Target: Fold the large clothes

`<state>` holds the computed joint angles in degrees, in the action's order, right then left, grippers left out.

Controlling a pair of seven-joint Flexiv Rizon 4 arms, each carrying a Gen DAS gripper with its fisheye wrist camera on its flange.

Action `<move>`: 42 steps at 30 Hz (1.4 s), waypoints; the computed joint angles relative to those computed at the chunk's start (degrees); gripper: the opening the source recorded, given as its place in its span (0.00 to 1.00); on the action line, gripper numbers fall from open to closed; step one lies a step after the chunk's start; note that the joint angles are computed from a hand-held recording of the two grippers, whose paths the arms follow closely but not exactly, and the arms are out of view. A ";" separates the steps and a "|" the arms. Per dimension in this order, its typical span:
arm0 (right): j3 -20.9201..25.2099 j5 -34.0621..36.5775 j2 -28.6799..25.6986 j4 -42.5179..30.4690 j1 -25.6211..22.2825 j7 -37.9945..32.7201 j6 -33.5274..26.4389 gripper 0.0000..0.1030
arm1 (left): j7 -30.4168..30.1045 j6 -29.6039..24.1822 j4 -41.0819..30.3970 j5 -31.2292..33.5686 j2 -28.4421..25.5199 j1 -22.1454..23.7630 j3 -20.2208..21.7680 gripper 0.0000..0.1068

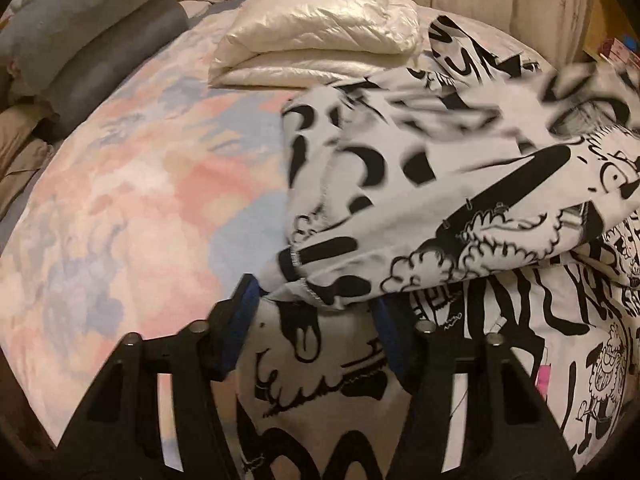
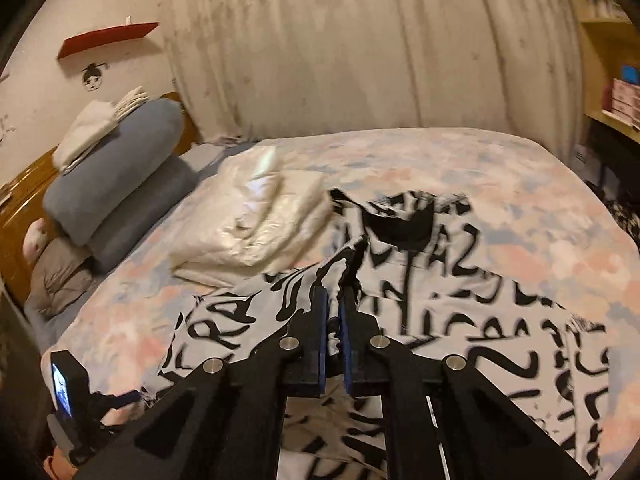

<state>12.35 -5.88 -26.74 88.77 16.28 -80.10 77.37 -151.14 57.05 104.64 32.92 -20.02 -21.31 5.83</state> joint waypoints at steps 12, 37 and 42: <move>-0.27 1.08 -2.46 9.81 -4.84 1.18 -8.57 0.08 | 11.51 1.41 3.10 -5.65 0.49 2.23 -2.91 0.51; 0.13 11.08 -16.94 -17.41 -3.82 -11.54 -22.41 0.09 | 41.43 12.70 -8.57 -43.46 -16.90 14.95 -5.32 0.55; -2.10 8.41 -16.03 -14.27 -1.82 -10.10 -10.17 0.06 | 37.81 17.83 -9.84 -41.09 -18.03 10.48 -0.17 0.16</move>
<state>10.26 2.53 -42.77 74.50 14.46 -90.19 67.20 -113.33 74.88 94.80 -8.18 -38.05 -10.83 5.67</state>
